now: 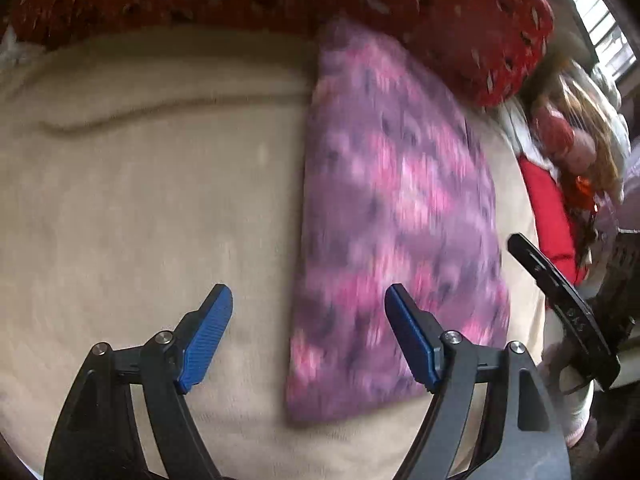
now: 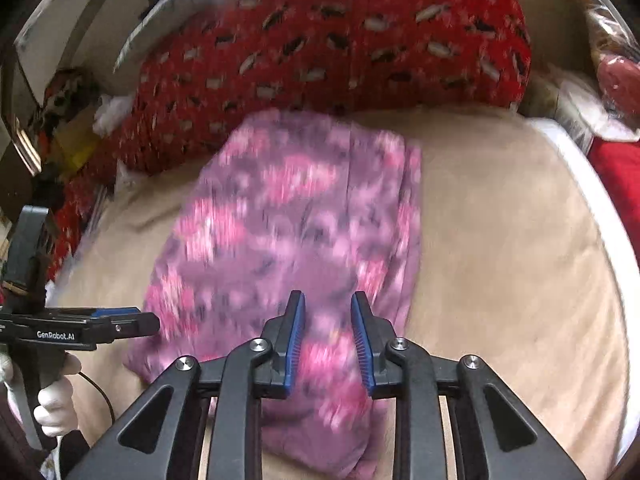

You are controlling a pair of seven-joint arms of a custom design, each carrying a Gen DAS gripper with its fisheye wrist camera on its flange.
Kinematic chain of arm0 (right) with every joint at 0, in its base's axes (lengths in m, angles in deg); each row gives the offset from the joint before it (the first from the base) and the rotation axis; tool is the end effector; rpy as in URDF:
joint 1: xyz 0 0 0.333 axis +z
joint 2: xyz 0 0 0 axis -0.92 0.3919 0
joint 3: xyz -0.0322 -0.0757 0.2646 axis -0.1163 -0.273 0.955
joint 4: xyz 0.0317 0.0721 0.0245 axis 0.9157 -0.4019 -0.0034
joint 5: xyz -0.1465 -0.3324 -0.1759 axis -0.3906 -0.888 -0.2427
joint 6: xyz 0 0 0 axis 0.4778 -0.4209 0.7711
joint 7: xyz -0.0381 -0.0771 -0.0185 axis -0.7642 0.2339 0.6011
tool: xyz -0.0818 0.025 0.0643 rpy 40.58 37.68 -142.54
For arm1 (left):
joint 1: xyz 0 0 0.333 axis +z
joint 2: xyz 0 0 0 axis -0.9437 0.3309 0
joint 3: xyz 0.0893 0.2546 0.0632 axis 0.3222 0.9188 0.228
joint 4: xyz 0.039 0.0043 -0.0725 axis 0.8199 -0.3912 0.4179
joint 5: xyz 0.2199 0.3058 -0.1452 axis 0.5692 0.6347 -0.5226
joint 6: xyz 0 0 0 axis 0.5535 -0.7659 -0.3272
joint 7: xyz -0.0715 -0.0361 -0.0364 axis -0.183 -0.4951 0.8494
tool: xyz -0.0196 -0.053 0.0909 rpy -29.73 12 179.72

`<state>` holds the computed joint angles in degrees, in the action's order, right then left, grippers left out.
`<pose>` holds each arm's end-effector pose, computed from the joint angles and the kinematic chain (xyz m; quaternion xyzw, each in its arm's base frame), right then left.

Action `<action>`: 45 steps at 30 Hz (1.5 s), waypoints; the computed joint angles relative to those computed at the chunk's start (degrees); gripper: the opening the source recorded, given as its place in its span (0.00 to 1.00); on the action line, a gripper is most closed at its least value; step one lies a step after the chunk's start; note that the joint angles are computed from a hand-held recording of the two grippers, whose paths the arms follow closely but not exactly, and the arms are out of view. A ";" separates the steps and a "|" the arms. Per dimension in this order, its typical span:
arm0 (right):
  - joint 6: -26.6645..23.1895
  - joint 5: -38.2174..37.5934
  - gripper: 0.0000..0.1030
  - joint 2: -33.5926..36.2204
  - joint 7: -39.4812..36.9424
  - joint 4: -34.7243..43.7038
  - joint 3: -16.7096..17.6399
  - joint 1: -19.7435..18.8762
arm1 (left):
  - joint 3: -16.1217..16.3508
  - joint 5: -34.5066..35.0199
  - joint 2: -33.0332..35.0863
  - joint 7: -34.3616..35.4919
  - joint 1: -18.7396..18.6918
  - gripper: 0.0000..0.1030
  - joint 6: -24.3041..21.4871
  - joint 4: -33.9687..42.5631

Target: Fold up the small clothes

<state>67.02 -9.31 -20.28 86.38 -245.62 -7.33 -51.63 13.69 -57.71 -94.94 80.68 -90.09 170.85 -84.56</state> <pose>0.4041 0.0343 0.4139 -0.7162 0.5864 -0.0678 0.3723 0.4337 -0.2654 0.4576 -0.7500 0.6277 -0.2063 0.0306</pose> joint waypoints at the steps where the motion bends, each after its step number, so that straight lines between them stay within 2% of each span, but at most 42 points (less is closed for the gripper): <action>1: 0.34 1.26 0.31 2.60 0.57 2.64 -0.90 0.56 | 0.12 1.08 2.24 -0.04 0.74 0.77 -0.39 2.82; 5: -0.99 7.11 0.31 13.02 0.56 12.68 -2.40 2.24 | -0.75 6.38 10.15 -1.36 3.13 0.77 -1.94 12.23; 9: -1.63 13.91 0.31 22.39 -3.20 20.52 -1.27 2.57 | -1.60 12.59 18.29 -4.99 4.22 0.77 -3.28 19.92; 10: -0.87 14.09 0.31 24.65 -2.84 21.80 -0.34 2.04 | -1.56 13.32 20.30 -5.86 4.36 0.77 -3.99 21.55; 11: 0.60 10.40 0.29 27.32 0.68 22.96 0.51 1.59 | -1.38 11.93 22.95 -5.79 4.71 0.78 -4.44 23.27; 12: 0.53 6.29 0.27 29.52 4.46 23.98 2.92 -0.86 | -1.35 9.11 23.82 -4.78 5.32 0.80 -4.71 23.31; 13: -0.45 6.20 0.25 31.76 4.73 25.11 4.15 -2.44 | -1.31 6.26 25.06 -4.65 5.91 0.86 -4.25 23.73; 14: 0.14 10.13 0.25 32.06 1.98 25.28 3.55 -2.02 | -1.30 5.04 25.26 -4.93 6.26 0.87 -3.19 23.60; 16: -2.40 10.37 0.25 32.13 2.66 26.21 4.23 -3.80 | -1.47 2.83 24.95 -3.92 6.89 0.87 -3.37 23.65; 18: -3.22 9.37 0.25 30.46 3.00 25.43 4.76 -5.15 | -1.76 -1.90 21.94 -0.23 7.73 0.87 -1.59 20.52; 20: -2.47 10.40 0.31 26.74 2.57 22.44 4.48 -5.99 | -1.51 -6.70 17.14 2.50 7.85 0.87 1.34 15.05; 21: -2.47 12.39 0.31 24.83 0.99 20.87 3.85 -5.95 | -1.13 -11.21 13.92 4.81 7.53 0.87 3.82 10.97; 23: -5.26 20.13 0.31 20.84 -7.08 17.74 1.21 -4.72 | -0.20 -17.23 10.17 6.39 6.04 0.87 6.55 5.70; 24: -6.20 21.46 0.32 19.21 -9.54 16.12 0.94 -4.45 | -0.01 -18.05 9.60 5.72 5.33 0.87 6.56 4.28; 25: -6.26 18.78 0.32 18.38 -9.51 14.71 2.01 -4.72 | -0.18 -16.82 10.12 4.84 4.86 0.87 6.25 4.14; 26: -5.32 12.79 0.34 18.46 -6.83 13.78 4.13 -5.53 | -0.65 -13.45 9.90 3.52 4.75 0.87 6.37 3.95; 27: -2.32 8.35 0.37 18.24 -5.66 12.16 5.91 -5.55 | -1.12 -9.62 9.53 2.11 4.68 0.87 5.22 4.34; 28: -0.93 7.94 0.39 17.05 -5.29 11.17 5.68 -4.97 | -0.96 -8.77 8.90 1.89 4.27 0.87 3.74 4.58; 29: -2.24 7.93 0.40 16.08 -3.87 11.13 4.57 -4.87 | -0.21 -10.97 7.98 3.75 3.45 0.87 3.36 4.18; 31: -6.20 11.58 0.40 14.56 -2.43 11.32 0.70 -4.77 | 1.97 -18.58 5.79 9.38 1.61 0.87 4.76 1.99; 34: -8.87 14.42 0.56 14.48 -0.97 10.74 -2.07 -6.60 | 3.91 -26.00 4.89 12.98 0.20 0.87 5.61 -0.07; 36: -12.96 16.19 0.56 16.17 -1.37 11.11 -3.48 -7.31 | 4.62 -30.65 5.41 15.23 -0.29 0.87 5.90 -0.51; 37: -15.38 18.39 0.57 17.13 -3.20 11.33 -4.16 -7.24 | 4.13 -30.68 5.47 15.18 -0.16 0.87 6.37 -0.61; 39: -16.21 23.27 0.61 16.79 -8.39 10.51 -3.61 -7.08 | 3.23 -29.44 6.31 15.59 -0.04 0.90 6.98 0.40; 40: -17.09 25.37 0.68 17.26 -11.26 10.84 -3.31 -6.71 | 3.13 -29.82 7.26 16.58 -0.27 0.90 6.59 1.54; 42: -19.11 25.49 0.69 19.03 -12.85 12.84 -1.70 -6.60 | 2.61 -29.67 9.42 17.45 -0.04 0.90 5.57 3.89; 45: -17.40 24.66 0.69 20.69 -13.22 14.81 1.11 -6.37 | 1.44 -28.75 11.41 16.72 0.71 0.90 5.31 5.93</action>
<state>49.62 15.35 0.41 73.16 -230.80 -6.22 -57.99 15.13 -86.45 -83.53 97.40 -89.37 176.16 -78.63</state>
